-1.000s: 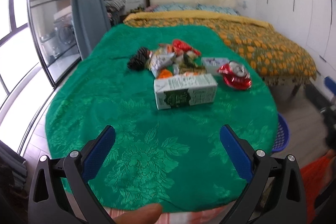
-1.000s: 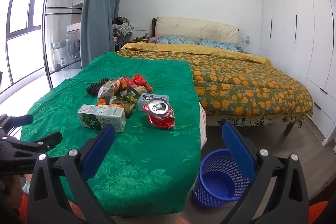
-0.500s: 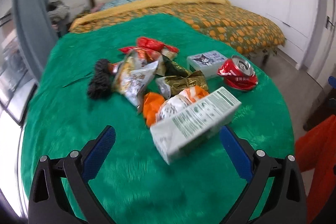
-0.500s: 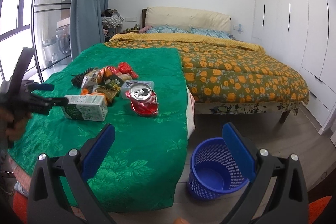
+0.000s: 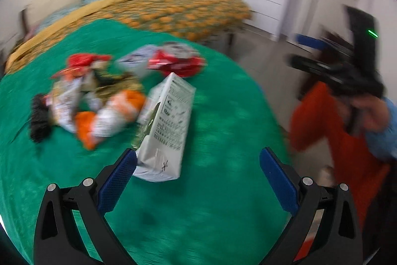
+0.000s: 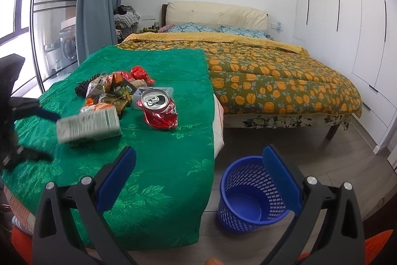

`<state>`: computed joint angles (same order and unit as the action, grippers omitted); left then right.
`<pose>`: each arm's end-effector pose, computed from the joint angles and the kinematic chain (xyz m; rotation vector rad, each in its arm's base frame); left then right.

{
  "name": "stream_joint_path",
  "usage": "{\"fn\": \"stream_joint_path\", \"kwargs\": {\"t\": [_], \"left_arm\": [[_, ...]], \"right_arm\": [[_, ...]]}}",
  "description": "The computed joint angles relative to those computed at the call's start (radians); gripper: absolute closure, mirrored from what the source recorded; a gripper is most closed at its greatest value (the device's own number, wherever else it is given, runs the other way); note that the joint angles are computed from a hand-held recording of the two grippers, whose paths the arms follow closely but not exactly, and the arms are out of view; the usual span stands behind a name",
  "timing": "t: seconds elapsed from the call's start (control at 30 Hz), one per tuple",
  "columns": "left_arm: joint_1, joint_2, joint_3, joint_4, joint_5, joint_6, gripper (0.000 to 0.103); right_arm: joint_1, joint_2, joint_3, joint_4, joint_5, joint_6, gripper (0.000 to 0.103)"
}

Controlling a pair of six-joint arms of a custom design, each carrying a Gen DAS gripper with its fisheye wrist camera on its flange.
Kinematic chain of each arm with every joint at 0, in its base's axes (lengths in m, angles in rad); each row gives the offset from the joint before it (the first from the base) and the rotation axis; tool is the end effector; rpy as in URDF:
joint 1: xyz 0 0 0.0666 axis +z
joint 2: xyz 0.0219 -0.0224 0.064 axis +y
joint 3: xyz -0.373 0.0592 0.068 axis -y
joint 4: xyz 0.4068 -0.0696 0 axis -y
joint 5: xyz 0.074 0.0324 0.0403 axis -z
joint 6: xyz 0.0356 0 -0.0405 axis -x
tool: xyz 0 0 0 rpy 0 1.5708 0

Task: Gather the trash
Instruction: 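Grasp the milk carton with the left tool while the right tool grasps the red can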

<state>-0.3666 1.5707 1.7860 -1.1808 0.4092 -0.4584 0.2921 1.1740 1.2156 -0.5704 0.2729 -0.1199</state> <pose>0.5062 -0.2100 0.5027 1.1416 2.2080 -0.4786 0.4245 0.1172 0.4630 -0.0155 2.0782 -0.0353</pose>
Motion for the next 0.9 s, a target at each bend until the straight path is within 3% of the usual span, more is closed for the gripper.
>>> {"fn": "stream_joint_path", "kwargs": {"t": [0.07, 0.23, 0.43, 0.5, 0.57, 0.67, 0.8, 0.9], "left_arm": [[-0.021, -0.016, -0.019, 0.008, 0.002, 0.0, 0.005], [-0.022, 0.016, -0.003, 0.112, -0.046, 0.198, 0.005], [-0.036, 0.134, 0.123, -0.01, -0.16, 0.243, 0.005], [-0.047, 0.151, 0.139, -0.027, -0.192, 0.245, 0.012], [-0.054, 0.164, 0.151, -0.041, -0.208, 0.239, 0.033], [-0.066, 0.156, 0.13, -0.028, -0.25, 0.26, 0.051], [-0.064, 0.075, 0.029, 0.041, -0.314, 0.401, 0.052], [-0.061, 0.008, -0.048, 0.059, -0.366, 0.509, 0.051]], "right_arm": [[0.0, 0.002, 0.003, -0.005, -0.002, -0.002, 0.005], [0.003, -0.004, -0.003, 0.007, 0.006, 0.006, 0.005], [-0.019, 0.0, -0.002, -0.004, -0.038, -0.018, 0.005], [-0.046, 0.012, 0.012, -0.001, -0.109, -0.027, 0.005], [-0.083, 0.046, 0.044, 0.001, -0.215, -0.018, 0.005], [-0.117, 0.13, 0.122, -0.046, -0.312, 0.018, 0.005], [-0.122, 0.275, 0.26, -0.155, -0.381, 0.131, 0.005], [-0.107, 0.365, 0.352, -0.184, -0.408, 0.189, 0.005]]}}
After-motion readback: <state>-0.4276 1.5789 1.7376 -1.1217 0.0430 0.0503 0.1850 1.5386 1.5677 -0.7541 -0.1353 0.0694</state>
